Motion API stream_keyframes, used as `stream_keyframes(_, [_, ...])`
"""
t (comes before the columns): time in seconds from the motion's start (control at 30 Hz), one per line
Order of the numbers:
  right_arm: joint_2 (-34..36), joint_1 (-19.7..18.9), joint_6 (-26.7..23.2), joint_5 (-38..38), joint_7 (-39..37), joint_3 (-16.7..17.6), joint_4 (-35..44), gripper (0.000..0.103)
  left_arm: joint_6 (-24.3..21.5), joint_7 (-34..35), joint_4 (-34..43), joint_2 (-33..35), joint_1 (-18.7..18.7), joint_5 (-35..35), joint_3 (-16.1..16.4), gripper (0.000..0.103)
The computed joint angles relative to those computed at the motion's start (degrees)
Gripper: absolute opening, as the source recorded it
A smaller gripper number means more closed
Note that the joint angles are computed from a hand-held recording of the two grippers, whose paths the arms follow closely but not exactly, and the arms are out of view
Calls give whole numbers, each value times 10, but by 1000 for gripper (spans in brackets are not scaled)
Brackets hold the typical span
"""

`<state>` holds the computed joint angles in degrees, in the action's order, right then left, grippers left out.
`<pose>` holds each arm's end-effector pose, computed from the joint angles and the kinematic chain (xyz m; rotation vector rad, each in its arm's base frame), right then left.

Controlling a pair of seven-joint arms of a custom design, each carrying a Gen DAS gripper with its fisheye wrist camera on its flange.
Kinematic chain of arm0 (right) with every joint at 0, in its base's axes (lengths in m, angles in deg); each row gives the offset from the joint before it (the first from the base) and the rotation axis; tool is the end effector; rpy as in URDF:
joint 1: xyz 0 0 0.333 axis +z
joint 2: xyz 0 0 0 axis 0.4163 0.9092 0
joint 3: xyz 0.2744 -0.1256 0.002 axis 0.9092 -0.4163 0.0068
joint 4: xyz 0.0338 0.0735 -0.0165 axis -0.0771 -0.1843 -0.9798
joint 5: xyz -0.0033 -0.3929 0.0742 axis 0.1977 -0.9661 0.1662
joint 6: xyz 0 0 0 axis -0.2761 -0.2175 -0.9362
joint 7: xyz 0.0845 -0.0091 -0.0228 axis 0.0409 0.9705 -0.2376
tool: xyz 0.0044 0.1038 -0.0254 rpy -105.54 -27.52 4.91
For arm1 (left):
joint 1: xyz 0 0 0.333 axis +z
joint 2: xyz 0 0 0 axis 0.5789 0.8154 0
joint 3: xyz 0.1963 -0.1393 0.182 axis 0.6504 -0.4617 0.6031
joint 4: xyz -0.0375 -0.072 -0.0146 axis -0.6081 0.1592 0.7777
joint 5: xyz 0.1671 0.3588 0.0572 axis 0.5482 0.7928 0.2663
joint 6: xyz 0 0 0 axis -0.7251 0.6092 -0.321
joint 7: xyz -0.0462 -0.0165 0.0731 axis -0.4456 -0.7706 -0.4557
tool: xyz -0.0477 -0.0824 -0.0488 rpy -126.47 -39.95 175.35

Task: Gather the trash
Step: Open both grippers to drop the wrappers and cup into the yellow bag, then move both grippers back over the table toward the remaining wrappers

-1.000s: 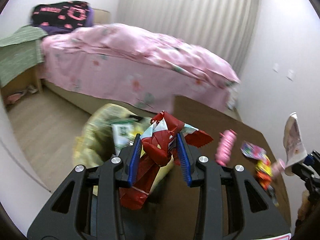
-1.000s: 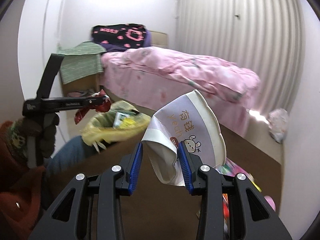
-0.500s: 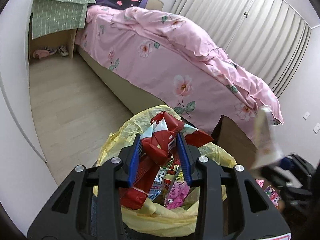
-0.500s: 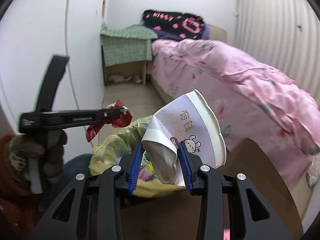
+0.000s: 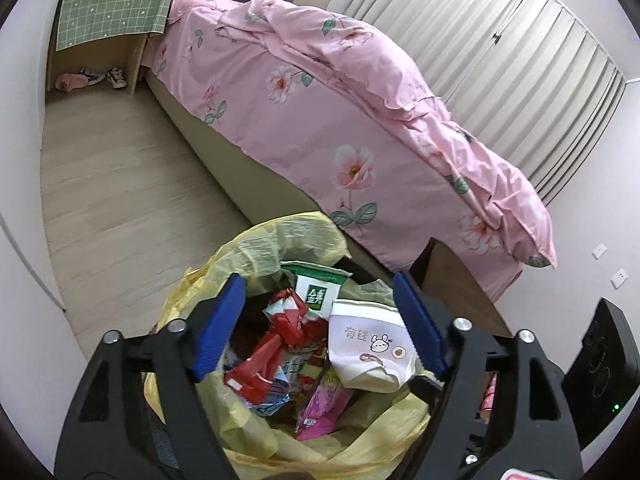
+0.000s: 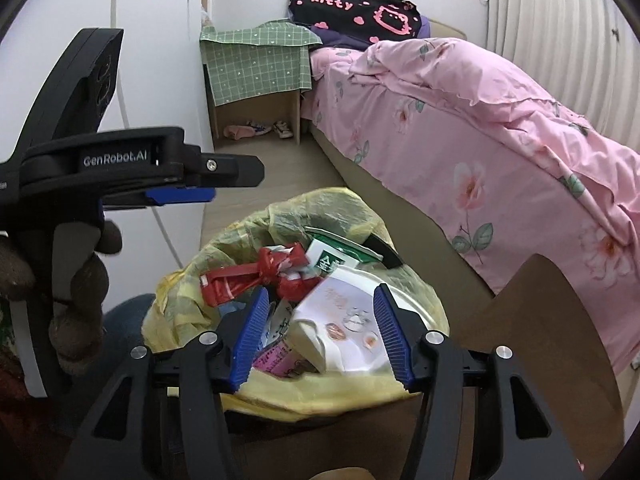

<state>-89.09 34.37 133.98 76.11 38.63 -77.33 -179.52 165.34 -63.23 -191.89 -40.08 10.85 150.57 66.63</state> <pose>0.5603 0.0911 0.3992 -2.2491 0.6884 -0.3785 0.5071 -0.3845 0.3968 -2.2063 1.1849 -1.1568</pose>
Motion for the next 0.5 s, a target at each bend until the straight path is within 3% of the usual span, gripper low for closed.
stream_keyframes(0.13, [-21,-11,-1,1,22,-12,-22,52,-23,-4,-5,-6,-7,7,-3,80])
stream_keyframes(0.3, [-65,-28,18,9,43,-37,-68,52,-64,18,2,-11,-21,19,-16,81])
stream_keyframes(0.5, [-139,-54,56,21,56,-78,-141,52,-70,76,54,19,-47,21,-28,85])
